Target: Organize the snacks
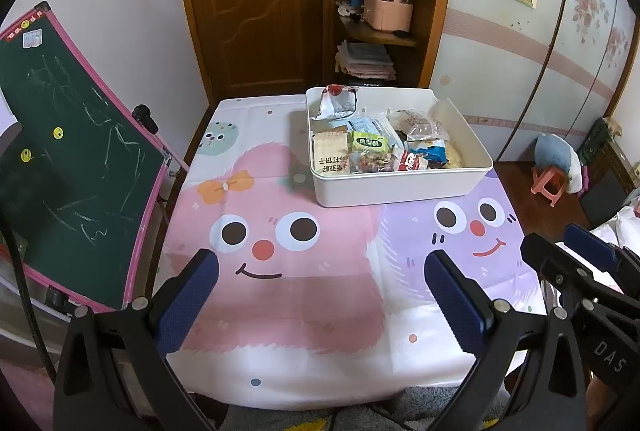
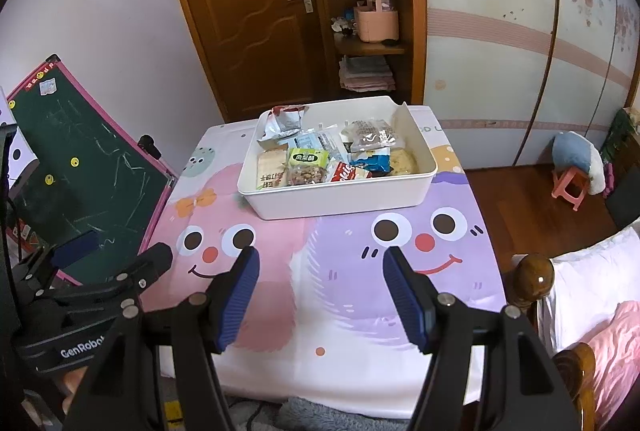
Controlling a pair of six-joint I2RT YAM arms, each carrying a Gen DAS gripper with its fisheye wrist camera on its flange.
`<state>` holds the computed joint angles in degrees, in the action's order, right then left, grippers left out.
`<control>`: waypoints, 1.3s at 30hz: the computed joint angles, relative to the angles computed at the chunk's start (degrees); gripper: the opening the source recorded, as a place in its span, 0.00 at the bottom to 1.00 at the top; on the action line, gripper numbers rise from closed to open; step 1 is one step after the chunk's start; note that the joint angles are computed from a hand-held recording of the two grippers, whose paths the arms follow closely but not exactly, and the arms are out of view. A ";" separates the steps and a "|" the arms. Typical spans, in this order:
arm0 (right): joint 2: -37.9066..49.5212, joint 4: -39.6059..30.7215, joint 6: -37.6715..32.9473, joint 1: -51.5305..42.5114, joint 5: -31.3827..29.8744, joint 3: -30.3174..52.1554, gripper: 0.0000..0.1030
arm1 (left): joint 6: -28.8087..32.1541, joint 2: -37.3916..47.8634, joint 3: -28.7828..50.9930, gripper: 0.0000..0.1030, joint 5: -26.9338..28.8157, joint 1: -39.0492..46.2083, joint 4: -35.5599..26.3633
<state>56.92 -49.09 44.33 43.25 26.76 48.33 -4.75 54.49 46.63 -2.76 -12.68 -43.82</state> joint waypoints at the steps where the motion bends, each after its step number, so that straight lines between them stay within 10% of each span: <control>1: 0.04 -0.01 0.04 0.06 -0.02 0.01 0.63 | 0.07 -0.01 0.00 0.99 0.07 0.08 0.01; 39: 0.54 1.82 -1.39 -0.49 -0.88 -0.55 0.63 | -0.35 0.01 -0.36 0.99 -0.02 -0.19 0.37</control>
<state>57.45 -47.26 42.94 42.75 25.88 47.79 -5.10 54.50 46.27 -2.78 -12.87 -43.45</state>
